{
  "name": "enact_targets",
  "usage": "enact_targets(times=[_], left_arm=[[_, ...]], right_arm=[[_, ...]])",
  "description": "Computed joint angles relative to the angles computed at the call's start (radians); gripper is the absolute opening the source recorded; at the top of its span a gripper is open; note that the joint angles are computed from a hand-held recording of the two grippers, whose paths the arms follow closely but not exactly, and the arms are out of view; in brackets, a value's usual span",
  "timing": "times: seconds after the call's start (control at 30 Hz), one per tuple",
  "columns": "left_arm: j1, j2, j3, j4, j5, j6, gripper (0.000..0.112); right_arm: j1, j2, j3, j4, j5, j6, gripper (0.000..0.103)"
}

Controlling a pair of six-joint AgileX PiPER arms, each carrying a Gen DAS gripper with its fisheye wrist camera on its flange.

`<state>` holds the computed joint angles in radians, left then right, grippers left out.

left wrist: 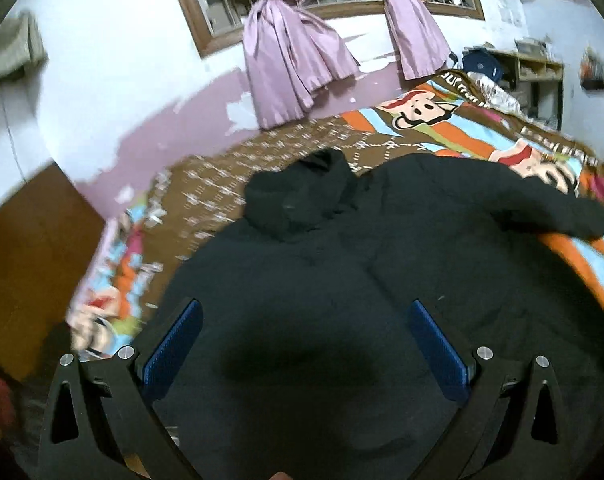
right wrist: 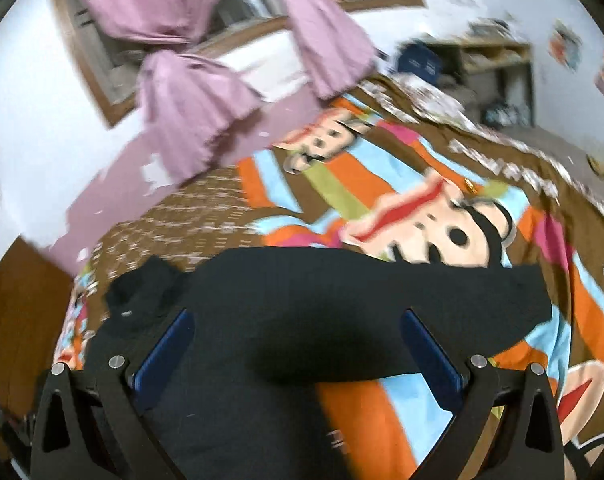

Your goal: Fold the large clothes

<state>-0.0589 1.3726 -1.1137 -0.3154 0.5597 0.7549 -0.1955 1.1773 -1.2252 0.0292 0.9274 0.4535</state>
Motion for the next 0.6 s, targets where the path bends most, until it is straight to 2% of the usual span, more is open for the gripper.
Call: enact_targets(times=[0.1,0.2,0.23,0.37,0.5,0.6], left_arm=[[-0.044,0.103,-0.057,0.005,0.022,-0.086,0.101],[-0.138,0.196,-0.095,0.189,-0.013,-0.313,0.101],[-0.152,0.213,-0.096,0.204,-0.017,-0.34,0.101],[-0.198,0.322,-0.178,0.172,0.028,-0.384,0.101],[-0.235,0.403,-0.234,0.1,0.029,-0.375,0.101],[-0.263,0.451,-0.257,0.033,0.021,-0.345,0.101]], right_arm=[[-0.132,0.025,0.102,0.083,-0.052,-0.079,0.103],[-0.227,0.038,0.211,0.113,-0.1,-0.095,0.103],[-0.273,0.045,0.244,0.148,-0.109,-0.122,0.103],[-0.441,0.055,0.35,0.296,-0.141,-0.223,0.103],[-0.656,0.068,0.443,0.572,-0.151,-0.45,0.103],[-0.731,0.106,0.482,0.642,-0.153,-0.509,0.103]])
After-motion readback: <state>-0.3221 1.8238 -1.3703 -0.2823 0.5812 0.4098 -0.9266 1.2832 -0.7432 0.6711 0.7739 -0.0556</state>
